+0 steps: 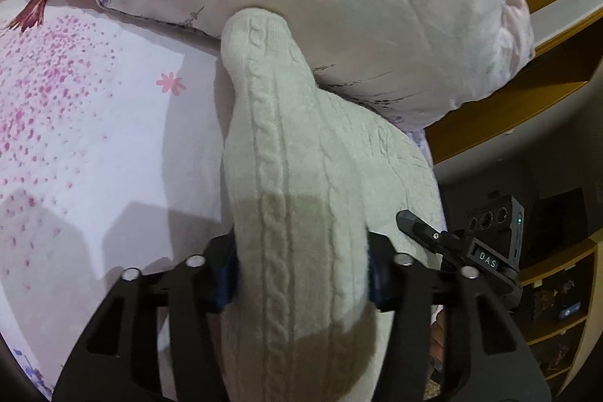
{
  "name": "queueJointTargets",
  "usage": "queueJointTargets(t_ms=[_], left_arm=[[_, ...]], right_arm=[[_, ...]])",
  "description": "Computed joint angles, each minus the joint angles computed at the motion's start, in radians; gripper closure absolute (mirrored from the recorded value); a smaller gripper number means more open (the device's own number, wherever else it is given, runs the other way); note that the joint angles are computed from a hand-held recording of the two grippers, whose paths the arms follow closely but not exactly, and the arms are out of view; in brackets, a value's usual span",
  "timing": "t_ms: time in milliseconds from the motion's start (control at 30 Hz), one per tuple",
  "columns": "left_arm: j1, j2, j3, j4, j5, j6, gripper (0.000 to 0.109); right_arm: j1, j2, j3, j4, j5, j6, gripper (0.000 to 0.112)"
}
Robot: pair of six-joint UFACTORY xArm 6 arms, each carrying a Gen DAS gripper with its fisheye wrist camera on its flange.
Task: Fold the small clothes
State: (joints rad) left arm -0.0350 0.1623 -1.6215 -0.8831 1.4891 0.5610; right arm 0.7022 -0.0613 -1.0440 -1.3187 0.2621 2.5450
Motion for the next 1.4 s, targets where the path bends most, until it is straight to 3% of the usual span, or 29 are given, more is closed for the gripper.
queueJointTargets(t_ms=[100,367,533,633,733,833,933,967,1000,1033,1133,1300,1400], left_arm=[[0.030,-0.008,-0.012,-0.028,0.045,0.030,0.063],[0.197,-0.021,-0.096,-0.054,0.154,0.136,0.063],[0.247,0.057,-0.204,0.004,0.140,0.143,0.062],[0.239,0.120,-0.244,0.063,0.082,0.131,0.060],[0.226,0.172,-0.262,0.121,0.059,0.087,0.053],[0.247,0.209,-0.284,0.078,0.084,0.053,0.044],[0.263,0.191,-0.275,0.090,0.052,0.079,0.035],[0.266,0.178,-0.262,0.093,0.035,0.093,0.034],[0.266,0.163,-0.243,0.096,0.012,0.111,0.034],[0.266,0.154,-0.230,0.103,-0.007,0.125,0.033],[0.228,0.100,-0.142,0.158,-0.124,0.165,0.030],[0.225,-0.016,-0.023,0.168,-0.211,0.230,0.030],[0.257,-0.135,0.099,0.124,-0.277,0.377,0.031]], right_arm=[[0.046,-0.003,-0.039,-0.008,0.061,-0.024,0.089],[0.161,0.138,-0.289,0.135,0.177,-0.340,0.089],[0.182,0.352,-0.543,0.330,0.237,-0.630,0.089],[0.186,0.482,-0.701,0.459,0.313,-0.798,0.089],[0.169,0.577,-0.804,0.646,0.382,-0.926,0.080],[0.146,0.531,-0.715,0.637,0.281,-0.847,0.074],[0.138,0.465,-0.640,0.526,0.285,-0.716,0.071],[0.134,0.450,-0.624,0.487,0.290,-0.673,0.074],[0.134,0.447,-0.622,0.474,0.300,-0.661,0.088],[0.133,0.452,-0.629,0.477,0.312,-0.670,0.092],[0.150,0.491,-0.687,0.573,0.438,-0.791,0.091],[0.222,0.511,-0.789,0.492,0.647,-0.819,0.081],[0.271,0.459,-0.736,0.397,0.645,-0.801,0.081]])
